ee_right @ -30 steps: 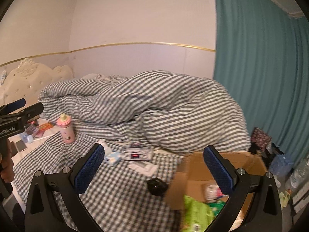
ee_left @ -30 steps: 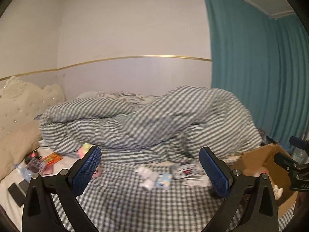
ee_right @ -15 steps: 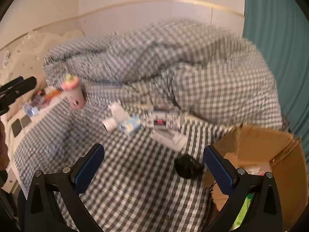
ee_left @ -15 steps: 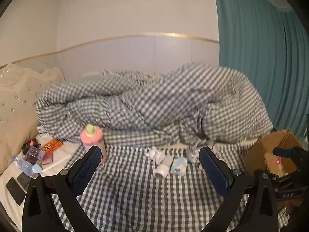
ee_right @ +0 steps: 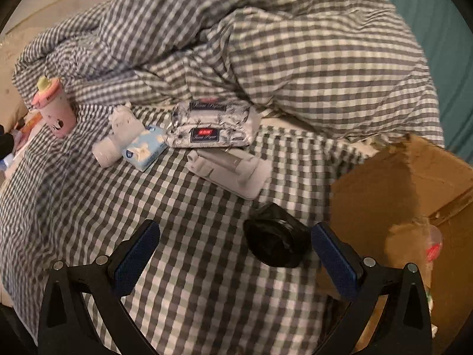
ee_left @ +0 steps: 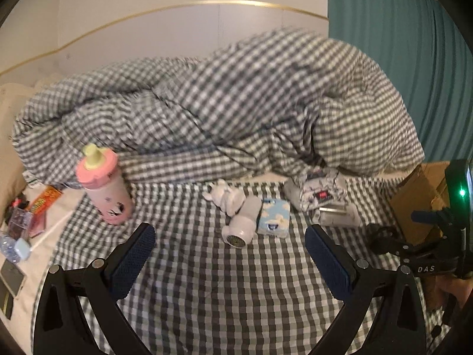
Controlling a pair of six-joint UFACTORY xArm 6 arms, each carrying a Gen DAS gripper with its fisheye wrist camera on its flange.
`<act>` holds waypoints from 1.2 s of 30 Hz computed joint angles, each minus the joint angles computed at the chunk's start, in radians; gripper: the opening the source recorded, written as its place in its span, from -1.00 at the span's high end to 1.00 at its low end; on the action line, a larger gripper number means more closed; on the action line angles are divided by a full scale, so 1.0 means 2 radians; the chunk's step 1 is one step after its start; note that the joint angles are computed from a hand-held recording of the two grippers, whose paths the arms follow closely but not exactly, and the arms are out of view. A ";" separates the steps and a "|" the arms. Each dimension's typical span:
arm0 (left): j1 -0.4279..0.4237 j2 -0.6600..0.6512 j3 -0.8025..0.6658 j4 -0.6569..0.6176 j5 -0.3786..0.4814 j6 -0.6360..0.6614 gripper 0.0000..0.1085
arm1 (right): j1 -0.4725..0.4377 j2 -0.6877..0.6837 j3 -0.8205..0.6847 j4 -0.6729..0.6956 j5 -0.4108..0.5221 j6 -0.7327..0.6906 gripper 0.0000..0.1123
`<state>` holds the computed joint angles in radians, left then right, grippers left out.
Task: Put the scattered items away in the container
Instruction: 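Move both tools back over the items on the bed, then close the right tool on the black round lid while the left tool grasps the white figure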
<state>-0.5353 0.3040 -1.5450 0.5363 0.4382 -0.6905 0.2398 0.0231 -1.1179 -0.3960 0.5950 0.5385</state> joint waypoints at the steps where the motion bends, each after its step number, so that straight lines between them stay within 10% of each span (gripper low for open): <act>1: 0.002 0.010 -0.006 -0.014 -0.001 0.015 -0.90 | 0.000 0.010 -0.005 0.009 -0.002 -0.007 -0.83; 29: 0.015 0.252 -0.249 -0.181 0.064 0.211 -0.90 | -0.034 0.095 -0.033 -0.093 0.039 0.071 -0.80; 33: 0.018 0.282 -0.287 -0.202 0.081 0.235 -0.86 | -0.046 0.085 -0.012 -0.027 -0.002 0.035 -0.43; 35: 0.019 0.294 -0.305 -0.218 0.096 0.249 -0.20 | -0.045 0.078 -0.003 -0.017 -0.013 0.030 -0.18; 36: 0.020 0.305 -0.325 -0.231 0.116 0.258 -0.19 | -0.044 0.075 0.000 -0.013 -0.019 0.028 0.16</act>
